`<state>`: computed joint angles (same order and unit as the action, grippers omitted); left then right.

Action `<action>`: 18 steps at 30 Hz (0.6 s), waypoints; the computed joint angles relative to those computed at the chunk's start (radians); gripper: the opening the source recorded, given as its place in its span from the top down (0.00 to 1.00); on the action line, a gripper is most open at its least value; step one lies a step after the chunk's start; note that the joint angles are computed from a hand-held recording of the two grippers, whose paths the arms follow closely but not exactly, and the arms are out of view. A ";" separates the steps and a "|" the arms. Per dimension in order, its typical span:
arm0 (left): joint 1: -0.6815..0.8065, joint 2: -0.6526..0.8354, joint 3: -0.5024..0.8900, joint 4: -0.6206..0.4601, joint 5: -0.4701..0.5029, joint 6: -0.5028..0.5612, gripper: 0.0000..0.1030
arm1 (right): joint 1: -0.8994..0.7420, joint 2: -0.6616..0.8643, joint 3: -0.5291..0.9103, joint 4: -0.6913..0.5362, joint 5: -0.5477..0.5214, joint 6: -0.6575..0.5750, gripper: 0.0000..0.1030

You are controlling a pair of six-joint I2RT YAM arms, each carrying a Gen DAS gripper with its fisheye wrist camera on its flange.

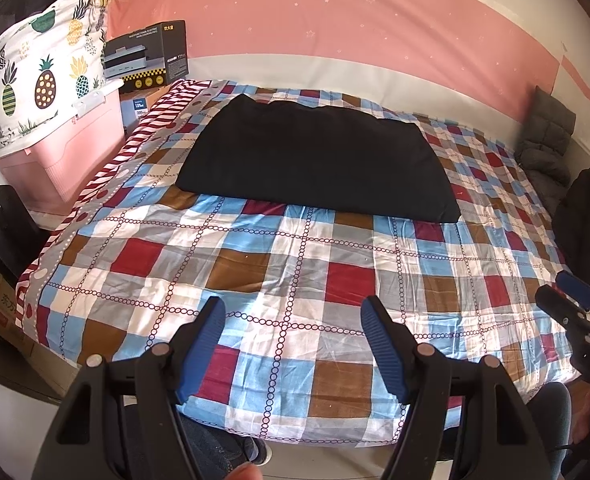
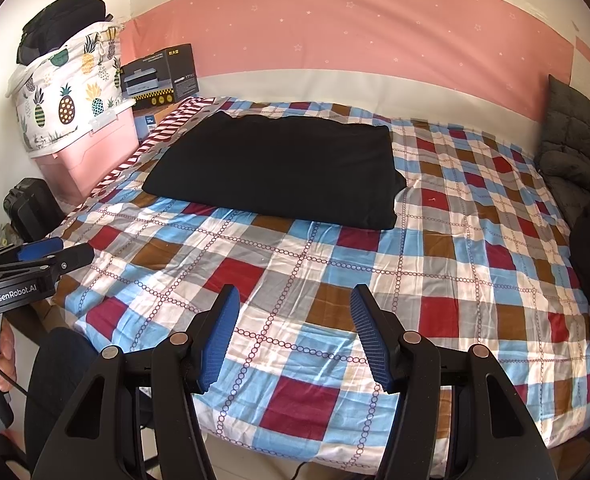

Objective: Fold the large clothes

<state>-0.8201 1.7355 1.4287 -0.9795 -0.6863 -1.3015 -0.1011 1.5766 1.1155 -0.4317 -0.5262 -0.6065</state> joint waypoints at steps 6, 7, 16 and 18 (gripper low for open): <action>0.003 0.002 0.003 -0.002 0.000 0.006 0.30 | -0.011 -0.005 0.001 -0.007 -0.006 -0.002 0.44; 0.003 0.005 0.007 -0.010 -0.002 0.004 0.30 | -0.012 -0.003 0.005 -0.009 -0.007 -0.003 0.44; 0.003 0.009 0.021 -0.015 0.006 0.013 0.30 | -0.008 -0.001 0.014 -0.017 -0.004 -0.002 0.44; 0.003 0.012 0.026 -0.021 0.005 0.013 0.30 | -0.007 -0.003 0.014 -0.020 -0.001 -0.001 0.44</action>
